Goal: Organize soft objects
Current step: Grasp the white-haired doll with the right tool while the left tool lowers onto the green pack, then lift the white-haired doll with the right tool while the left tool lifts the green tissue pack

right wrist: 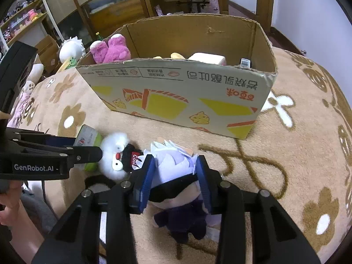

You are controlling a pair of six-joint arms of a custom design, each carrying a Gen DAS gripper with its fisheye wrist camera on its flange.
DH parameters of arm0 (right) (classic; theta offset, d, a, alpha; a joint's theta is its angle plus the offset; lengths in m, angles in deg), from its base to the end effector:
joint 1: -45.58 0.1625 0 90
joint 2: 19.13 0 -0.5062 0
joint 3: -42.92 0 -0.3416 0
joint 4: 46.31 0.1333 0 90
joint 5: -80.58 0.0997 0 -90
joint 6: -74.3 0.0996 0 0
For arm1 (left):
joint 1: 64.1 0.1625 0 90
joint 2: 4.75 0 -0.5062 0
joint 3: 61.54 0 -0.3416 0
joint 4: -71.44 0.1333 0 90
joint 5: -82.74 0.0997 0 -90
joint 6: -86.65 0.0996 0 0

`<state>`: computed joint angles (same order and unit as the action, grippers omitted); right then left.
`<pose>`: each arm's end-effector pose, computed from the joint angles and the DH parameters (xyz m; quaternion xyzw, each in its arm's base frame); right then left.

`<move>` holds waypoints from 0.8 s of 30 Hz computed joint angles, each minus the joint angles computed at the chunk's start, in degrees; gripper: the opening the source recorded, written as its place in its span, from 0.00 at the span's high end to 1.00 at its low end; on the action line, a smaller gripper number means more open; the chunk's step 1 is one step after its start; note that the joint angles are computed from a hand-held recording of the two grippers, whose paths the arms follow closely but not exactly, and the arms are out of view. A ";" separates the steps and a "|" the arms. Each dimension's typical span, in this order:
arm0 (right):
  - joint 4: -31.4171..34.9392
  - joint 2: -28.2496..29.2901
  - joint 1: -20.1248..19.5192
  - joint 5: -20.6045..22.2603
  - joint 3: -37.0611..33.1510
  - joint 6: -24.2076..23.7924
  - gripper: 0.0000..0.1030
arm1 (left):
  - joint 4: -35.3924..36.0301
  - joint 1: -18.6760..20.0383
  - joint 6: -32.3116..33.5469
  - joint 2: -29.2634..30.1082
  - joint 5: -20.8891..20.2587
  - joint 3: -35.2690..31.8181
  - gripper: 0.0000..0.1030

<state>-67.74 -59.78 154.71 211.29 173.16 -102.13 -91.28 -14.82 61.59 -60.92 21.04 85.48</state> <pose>0.1701 -0.2819 0.0435 0.0593 -0.9210 0.2414 0.2999 -0.0877 -0.3786 0.1271 0.1686 0.9434 -0.0028 0.2857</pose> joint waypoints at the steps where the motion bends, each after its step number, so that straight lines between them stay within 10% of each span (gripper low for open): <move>1: -0.10 -0.10 0.02 -0.06 0.07 0.08 0.63 | 0.13 -0.07 0.00 -0.25 -0.09 0.09 0.56; 6: -2.54 -1.51 -0.34 -0.77 1.61 0.10 0.75 | -0.74 0.04 0.49 -0.85 0.19 0.42 0.63; 7: -3.21 -1.90 -0.29 -0.79 2.02 -0.05 0.98 | -1.42 0.49 1.28 -0.74 0.42 0.49 0.64; 8: -3.56 -2.12 0.31 0.38 2.03 -0.11 0.99 | -1.38 0.37 1.54 -1.09 0.60 0.68 0.65; 24: -4.14 -3.12 -0.71 -3.45 3.14 0.93 0.91 | -9.92 -4.63 1.38 -2.83 4.89 5.25 0.67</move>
<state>-71.89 -62.91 154.00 207.84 176.29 -101.21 -101.20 -19.45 62.96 -63.75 25.93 90.72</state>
